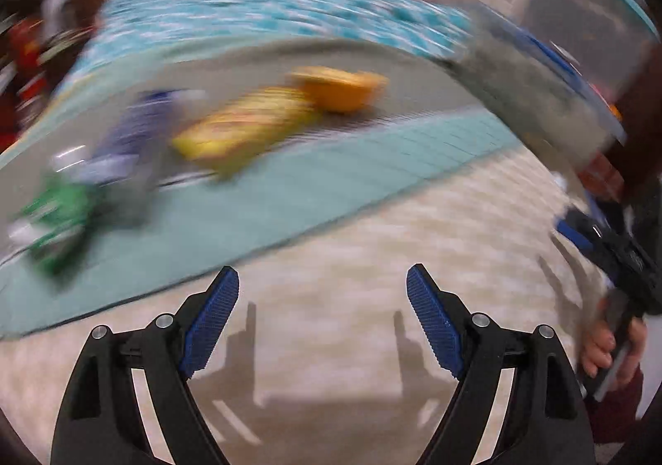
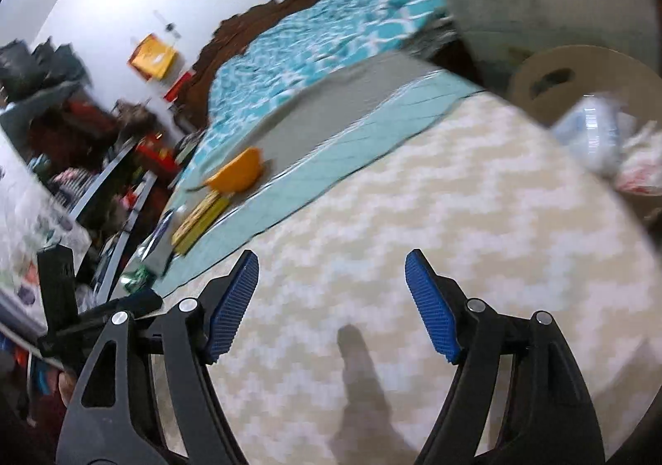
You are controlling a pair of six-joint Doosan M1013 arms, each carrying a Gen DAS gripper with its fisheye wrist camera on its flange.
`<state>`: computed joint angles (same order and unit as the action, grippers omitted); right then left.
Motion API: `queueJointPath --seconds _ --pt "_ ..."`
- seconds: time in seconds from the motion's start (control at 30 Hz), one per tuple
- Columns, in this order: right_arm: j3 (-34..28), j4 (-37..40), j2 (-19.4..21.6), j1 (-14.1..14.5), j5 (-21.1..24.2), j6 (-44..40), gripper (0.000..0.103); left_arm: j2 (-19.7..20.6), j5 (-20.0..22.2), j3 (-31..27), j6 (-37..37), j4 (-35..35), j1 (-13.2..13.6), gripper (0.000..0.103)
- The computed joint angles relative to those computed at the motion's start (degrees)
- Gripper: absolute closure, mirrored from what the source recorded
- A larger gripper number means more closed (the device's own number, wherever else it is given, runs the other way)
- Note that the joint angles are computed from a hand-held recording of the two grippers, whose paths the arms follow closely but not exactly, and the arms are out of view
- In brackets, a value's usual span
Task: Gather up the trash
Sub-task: 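Grasp the yellow tea box with left tool while right tool approaches orange half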
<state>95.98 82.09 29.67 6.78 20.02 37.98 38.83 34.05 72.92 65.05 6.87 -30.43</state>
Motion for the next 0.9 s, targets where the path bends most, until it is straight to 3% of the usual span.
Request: queueJointPath --seconds 0.13,0.23,0.33,0.47,0.63,0.83,0.9 --pt "-0.69 -5.1 0.25 1.99 -2.45 2.91 0.028 -3.54 0.58 5.17 -22.37 16.74 3.14 0.02" --pt "-0.87 -13.16 0.01 3.01 -5.18 9.96 0.028 -4.84 -1.97 6.95 -27.34 13.85 6.66 0.016" --pt "-1.11 -18.63 0.15 3.36 -5.93 15.48 0.028 -4.35 -0.77 5.42 -29.88 16.46 7.86 0.016" --pt "-1.34 -24.57 0.25 3.61 -7.36 21.83 0.028 -1.7 -0.11 0.11 -23.04 17.29 7.03 0.016" --pt "-1.74 -29.89 0.33 4.05 -8.17 25.72 0.028 6.13 7.51 -13.39 -11.28 13.34 5.39 0.017" --pt "-1.41 -24.38 0.17 4.05 -8.24 19.77 0.028 14.47 14.43 -27.11 11.34 4.43 3.49 0.016" --pt "-1.28 -20.01 0.21 3.71 -7.66 16.01 0.028 17.58 20.05 -32.09 18.23 3.82 2.88 0.016"
